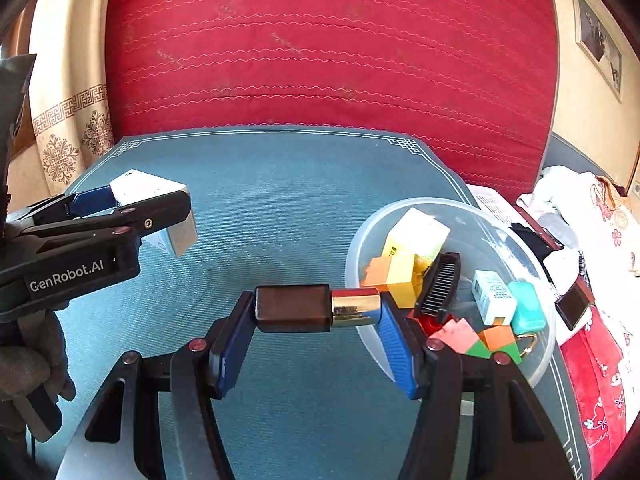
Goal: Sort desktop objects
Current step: 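Carry the white-red box and brown bottle over the clear bowl, then release the brown bottle into the bowl with right tool while left tool lowers the white-red box in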
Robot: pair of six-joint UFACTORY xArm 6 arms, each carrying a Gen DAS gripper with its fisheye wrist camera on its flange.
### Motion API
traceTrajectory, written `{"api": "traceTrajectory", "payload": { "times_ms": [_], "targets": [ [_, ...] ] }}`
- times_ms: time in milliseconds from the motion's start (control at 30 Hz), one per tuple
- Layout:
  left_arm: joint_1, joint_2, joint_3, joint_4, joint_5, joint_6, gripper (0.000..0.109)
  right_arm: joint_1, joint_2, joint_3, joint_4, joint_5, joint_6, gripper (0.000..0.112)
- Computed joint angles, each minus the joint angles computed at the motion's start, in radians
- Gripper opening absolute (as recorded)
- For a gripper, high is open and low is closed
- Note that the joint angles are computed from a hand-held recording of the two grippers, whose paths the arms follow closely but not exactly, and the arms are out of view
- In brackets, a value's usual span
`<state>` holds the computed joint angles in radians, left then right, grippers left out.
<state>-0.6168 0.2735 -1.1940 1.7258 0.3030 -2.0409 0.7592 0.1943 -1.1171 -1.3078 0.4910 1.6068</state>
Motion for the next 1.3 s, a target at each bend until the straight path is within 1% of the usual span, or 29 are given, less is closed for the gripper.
{"api": "traceTrajectory", "payload": {
  "times_ms": [200,467,733,833,933,1067,1133,1300],
  "targets": [
    [-0.035,0.046,-0.053,-0.079,-0.005,0.081,0.082,-0.033,-0.057,0.061,-0.039,0.004,0.071,0.065],
    [-0.081,0.089,-0.130,-0.176,0.007,0.197,0.082,-0.108,-0.131,0.144,-0.117,-0.030,0.182,0.065],
    [-0.123,0.169,-0.264,-0.274,0.026,0.331,0.081,-0.190,-0.177,0.194,-0.173,-0.071,0.234,0.065],
    [-0.130,0.193,-0.288,-0.320,0.026,0.385,0.081,-0.221,-0.187,0.212,-0.191,-0.097,0.254,0.065],
    [-0.125,0.194,-0.271,-0.353,0.005,0.390,0.082,-0.251,-0.196,0.229,-0.222,-0.134,0.289,0.065],
    [-0.104,0.174,-0.210,-0.382,-0.074,0.366,0.082,-0.305,-0.170,0.216,-0.273,-0.242,0.346,0.066],
    [-0.101,0.163,-0.174,-0.412,-0.098,0.390,0.085,-0.311,-0.161,0.210,-0.301,-0.253,0.378,0.067],
    [-0.110,0.130,-0.092,-0.446,-0.113,0.460,0.085,-0.308,-0.161,0.204,-0.362,-0.259,0.423,0.067]
  ]
}}
